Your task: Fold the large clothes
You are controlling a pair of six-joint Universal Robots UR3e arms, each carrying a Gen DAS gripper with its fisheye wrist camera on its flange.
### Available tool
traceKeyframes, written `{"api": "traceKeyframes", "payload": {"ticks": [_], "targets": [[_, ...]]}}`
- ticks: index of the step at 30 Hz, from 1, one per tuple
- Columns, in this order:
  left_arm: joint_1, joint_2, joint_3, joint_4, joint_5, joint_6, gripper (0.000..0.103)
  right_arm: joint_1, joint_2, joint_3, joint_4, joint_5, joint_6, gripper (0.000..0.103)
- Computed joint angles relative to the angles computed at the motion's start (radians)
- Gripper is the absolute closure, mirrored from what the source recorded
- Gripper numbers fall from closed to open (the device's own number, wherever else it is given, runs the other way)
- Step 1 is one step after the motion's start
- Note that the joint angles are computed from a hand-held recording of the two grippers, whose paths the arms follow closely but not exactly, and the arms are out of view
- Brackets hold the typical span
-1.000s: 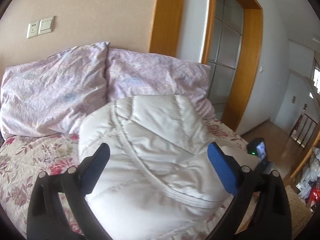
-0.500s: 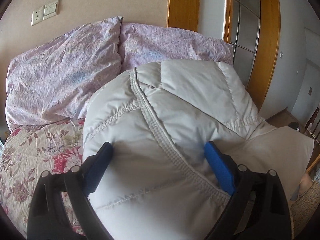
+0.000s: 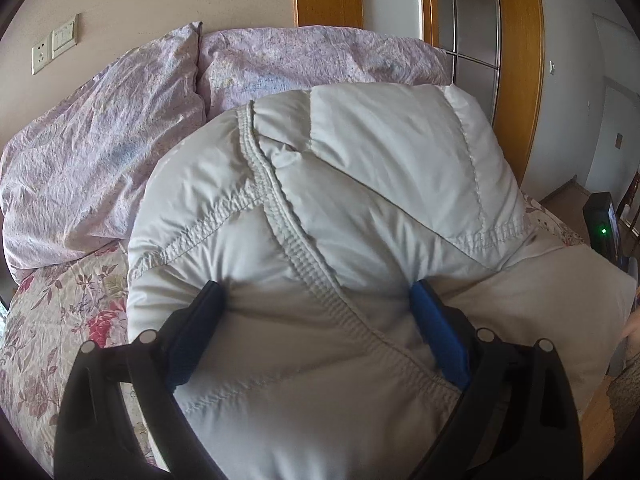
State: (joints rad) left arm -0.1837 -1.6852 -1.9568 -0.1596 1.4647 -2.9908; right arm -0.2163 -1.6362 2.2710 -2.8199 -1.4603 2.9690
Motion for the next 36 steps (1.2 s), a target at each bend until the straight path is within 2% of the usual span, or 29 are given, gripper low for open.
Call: {"api": "traceKeyframes", "payload": {"ticks": [9, 12, 15, 20, 24, 28, 36], "targets": [[-0.008, -0.064, -0.001, 0.062, 0.013, -0.010, 0.008, -0.024, 0.005, -0.006, 0.014, 0.037, -0.027, 0.065], [-0.015, -0.069, 0.003, 0.076, 0.030, 0.001, 0.007, -0.023, 0.011, -0.018, 0.021, 0.023, -0.009, 0.058], [-0.015, -0.035, -0.003, 0.058, 0.034, 0.017, 0.006, 0.019, 0.009, -0.051, 0.057, -0.038, 0.023, 0.058], [0.039, 0.066, -0.023, -0.025, -0.038, 0.023, 0.006, 0.095, -0.099, -0.111, 0.087, -0.076, 0.073, 0.058], [0.086, 0.150, -0.046, -0.055, -0.077, 0.027, 0.005, 0.201, -0.134, -0.250, 0.114, -0.097, 0.138, 0.059], [0.122, 0.194, -0.046, -0.082, -0.080, 0.028, 0.005, 0.320, -0.064, -0.398, 0.121, -0.070, 0.184, 0.059], [0.230, 0.234, -0.032, -0.172, -0.139, 0.018, 0.005, 0.517, 0.189, -0.666, 0.143, -0.115, 0.217, 0.059]]}}
